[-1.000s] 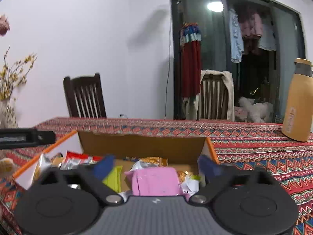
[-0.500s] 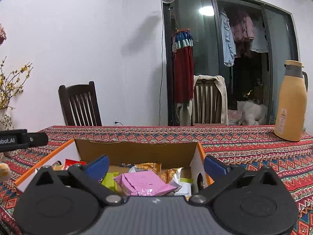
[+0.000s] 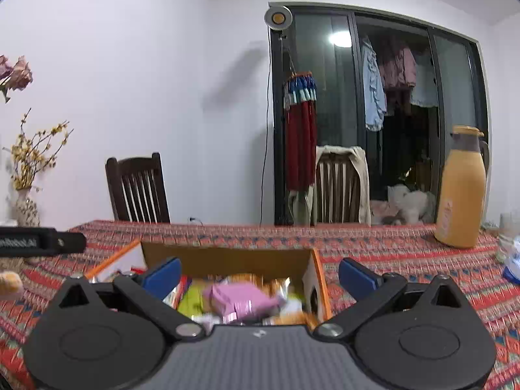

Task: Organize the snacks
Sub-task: 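Withdraw both open tools from above the box, then lower both tools toward the white packets lying beside the box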

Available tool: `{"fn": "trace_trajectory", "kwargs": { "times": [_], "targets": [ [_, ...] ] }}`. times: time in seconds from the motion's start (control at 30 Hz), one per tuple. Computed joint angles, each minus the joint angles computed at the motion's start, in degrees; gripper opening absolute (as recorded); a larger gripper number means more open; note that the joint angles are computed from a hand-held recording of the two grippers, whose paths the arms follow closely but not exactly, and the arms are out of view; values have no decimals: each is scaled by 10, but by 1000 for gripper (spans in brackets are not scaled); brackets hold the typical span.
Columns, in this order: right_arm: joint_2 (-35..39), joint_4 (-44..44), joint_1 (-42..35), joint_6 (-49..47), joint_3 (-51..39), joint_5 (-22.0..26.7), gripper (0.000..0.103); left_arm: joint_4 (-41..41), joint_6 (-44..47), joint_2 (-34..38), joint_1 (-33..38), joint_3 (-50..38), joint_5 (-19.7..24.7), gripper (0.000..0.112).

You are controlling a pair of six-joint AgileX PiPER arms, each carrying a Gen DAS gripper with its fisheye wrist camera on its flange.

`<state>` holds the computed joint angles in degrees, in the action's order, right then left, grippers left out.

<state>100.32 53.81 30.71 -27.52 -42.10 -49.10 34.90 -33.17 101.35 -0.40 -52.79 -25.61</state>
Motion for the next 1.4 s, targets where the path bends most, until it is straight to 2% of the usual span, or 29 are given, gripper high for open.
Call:
{"fn": "trace_trajectory", "kwargs": {
  "times": [0.23, 0.5, 0.6, 0.7, 0.9, 1.4],
  "targets": [
    [-7, 45, 33, 39, 76, 5, 103, 85, -27, 2, 62, 53, -14, 103],
    [24, 62, 56, 89, 116, 12, 103, 103, -26, 33, 101, 82, -31, 103],
    [44, 58, 55, 105, 113, 8, 103, 72, 15, 49, 102, 87, -53, 103],
    [63, 66, 58, 112, 106, 4, 103, 52, 38, 63, 95, 85, -55, 103],
    [56, 29, 36, 135, 110, 32, 103, 46, 65, 69, 89, 92, -72, 103],
    [59, 43, 27, 112, 98, 55, 103, 73, 28, 71, 99, 90, -78, 103]
  ]
}}
